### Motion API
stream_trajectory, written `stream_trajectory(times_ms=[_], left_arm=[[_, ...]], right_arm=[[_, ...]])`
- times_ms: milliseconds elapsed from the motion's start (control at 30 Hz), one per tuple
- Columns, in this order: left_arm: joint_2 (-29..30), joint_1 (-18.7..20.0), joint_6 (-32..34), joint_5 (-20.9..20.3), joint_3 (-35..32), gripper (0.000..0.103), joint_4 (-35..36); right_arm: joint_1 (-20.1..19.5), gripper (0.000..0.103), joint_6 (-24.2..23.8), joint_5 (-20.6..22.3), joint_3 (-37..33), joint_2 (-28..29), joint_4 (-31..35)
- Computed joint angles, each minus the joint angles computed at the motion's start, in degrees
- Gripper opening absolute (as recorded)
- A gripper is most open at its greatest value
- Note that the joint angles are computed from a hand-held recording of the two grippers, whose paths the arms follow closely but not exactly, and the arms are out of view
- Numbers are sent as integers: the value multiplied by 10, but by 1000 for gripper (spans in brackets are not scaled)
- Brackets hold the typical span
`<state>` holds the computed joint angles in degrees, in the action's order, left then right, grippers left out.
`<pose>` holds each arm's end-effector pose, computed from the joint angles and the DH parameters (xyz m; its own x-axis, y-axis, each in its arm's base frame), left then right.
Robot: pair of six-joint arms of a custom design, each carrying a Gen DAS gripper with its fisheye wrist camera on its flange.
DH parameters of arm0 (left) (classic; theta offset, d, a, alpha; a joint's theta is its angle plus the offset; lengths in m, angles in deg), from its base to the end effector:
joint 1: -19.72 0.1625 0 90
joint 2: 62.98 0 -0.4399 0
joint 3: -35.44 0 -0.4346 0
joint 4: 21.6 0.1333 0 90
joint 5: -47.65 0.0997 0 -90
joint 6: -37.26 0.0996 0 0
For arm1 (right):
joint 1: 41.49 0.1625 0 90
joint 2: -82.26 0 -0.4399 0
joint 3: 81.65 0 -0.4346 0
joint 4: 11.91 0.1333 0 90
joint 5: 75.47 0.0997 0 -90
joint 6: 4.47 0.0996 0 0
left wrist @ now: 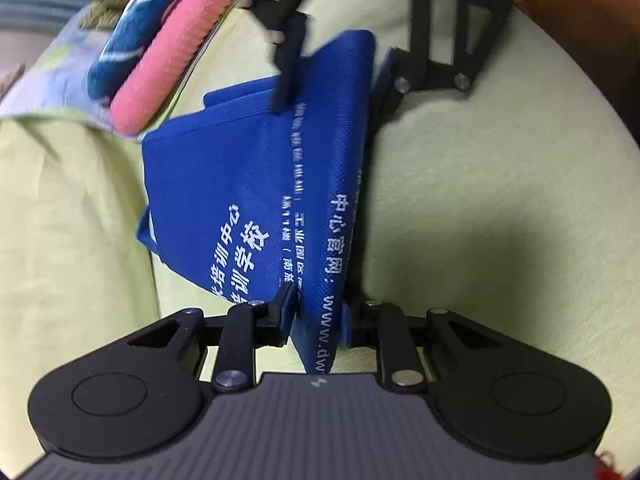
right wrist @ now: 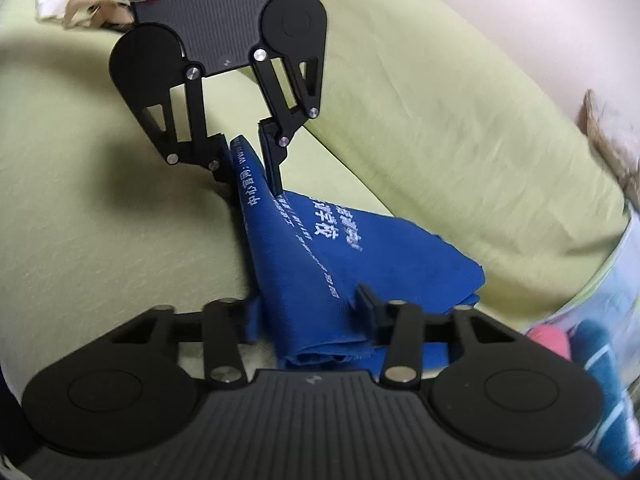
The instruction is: Fold shopping bag
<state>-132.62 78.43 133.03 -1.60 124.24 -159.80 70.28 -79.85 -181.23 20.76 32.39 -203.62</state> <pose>-0.1875 -0.6904 0.4147 0.5334 0.7310 -0.4256 0.7622 -0.1972 0.6166 0.3529 -0.5973 0.1666 -0.0102 -0.6294 0.7770 -0.9998 -0.0074 -0.0192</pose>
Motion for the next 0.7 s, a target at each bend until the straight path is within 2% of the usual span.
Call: stream_trajectory(times_ms=[133, 200, 300, 367, 400, 500, 600, 700], left_arm=[[-2, -7, -58, 8, -10, 23, 44], [-7, -16, -96, 11, -14, 23, 83], [-24, -29, -163, -1, -23, 23, 183], [-34, -35, -211, -26, -34, 25, 261], [-38, -37, -230, -40, -39, 29, 293], [-41, -39, -262, -64, -45, 33, 327], [-28, -37, -297, -64, -58, 33, 329], [-7, -31, -325, -67, -84, 34, 333]], right_arm=[[3, 27, 66, -10, -11, -9, 52], [3, 27, 134, -8, -15, -26, 105], [0, 27, 248, 12, -21, -69, 230], [-8, 27, 328, 41, -24, -103, 327], [-14, 27, 366, 60, -28, -119, 378], [-38, 27, 479, 123, -48, -148, 500], [-63, 27, 594, 179, -85, -145, 571], [-83, 26, 683, 224, -121, -134, 621]])
